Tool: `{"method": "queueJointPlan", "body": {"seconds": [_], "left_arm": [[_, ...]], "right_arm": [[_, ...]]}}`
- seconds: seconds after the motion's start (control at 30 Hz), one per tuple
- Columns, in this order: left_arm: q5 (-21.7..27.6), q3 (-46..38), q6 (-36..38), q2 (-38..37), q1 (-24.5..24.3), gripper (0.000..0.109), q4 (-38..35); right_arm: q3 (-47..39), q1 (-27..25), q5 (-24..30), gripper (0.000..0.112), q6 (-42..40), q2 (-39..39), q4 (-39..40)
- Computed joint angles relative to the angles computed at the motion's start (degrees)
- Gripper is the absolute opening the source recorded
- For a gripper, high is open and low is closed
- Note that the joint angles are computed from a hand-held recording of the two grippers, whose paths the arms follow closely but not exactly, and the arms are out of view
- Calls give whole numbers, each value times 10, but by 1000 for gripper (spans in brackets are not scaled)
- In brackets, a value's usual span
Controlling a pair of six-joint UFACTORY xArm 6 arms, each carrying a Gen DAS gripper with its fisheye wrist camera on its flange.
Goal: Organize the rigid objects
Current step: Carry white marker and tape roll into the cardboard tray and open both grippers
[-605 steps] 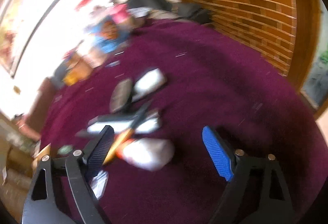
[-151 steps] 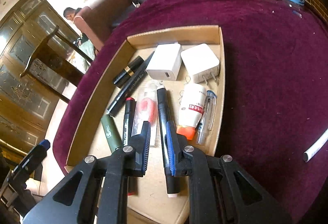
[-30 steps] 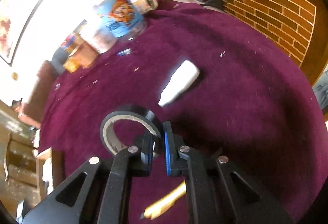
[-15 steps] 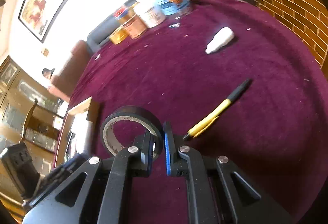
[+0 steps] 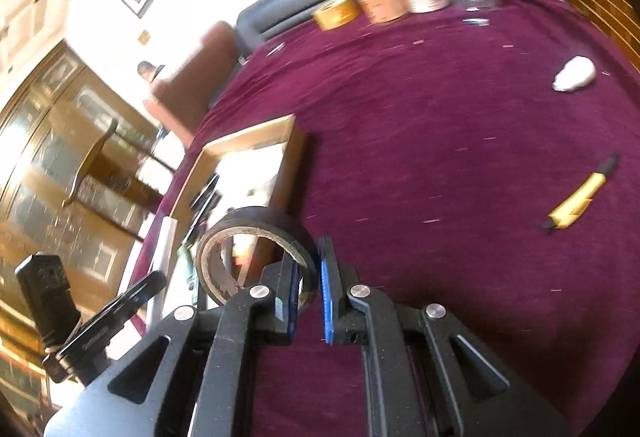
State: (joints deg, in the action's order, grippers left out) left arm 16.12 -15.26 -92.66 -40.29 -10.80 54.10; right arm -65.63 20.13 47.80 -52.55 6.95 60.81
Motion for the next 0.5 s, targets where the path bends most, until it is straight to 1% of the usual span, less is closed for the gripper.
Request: {"method": "queueJointPlan", "body": {"seconds": [0.07,0.1,0.13,0.23,0.27,0.3,0.33,0.4,0.43,0.47,0.5], "left_arm": [[11,30,25,-31,18,12,-34],[15,47,49,-47,29,12,-64],[7,50,62,-42,41,12,-79],[10,71,98,-49,57,12,-135],[0,78,109,-48,65,12,-149],[-5,84,118,-53,70,12,-157],[6,78,118,-50,67,12,-157],[8,72,115,-41,67,12,-159],[3,71,115,-33,71,12,-164],[10,74,112,-41,67,12,-163],[9,68,107,-28,68,12,-155]], "right_arm": [[0,22,2,7,3,1,-6],[0,31,3,7,4,2,-10],[0,39,5,7,5,3,-13],[7,75,0,7,8,3,-29],[9,86,-2,7,10,3,-37],[11,97,-6,7,12,3,-45],[15,108,-11,7,14,2,-54],[23,131,-28,7,19,1,-77],[26,138,-33,7,21,0,-85],[32,148,-39,7,21,-2,-96],[33,152,-43,7,21,-1,-106]]}}
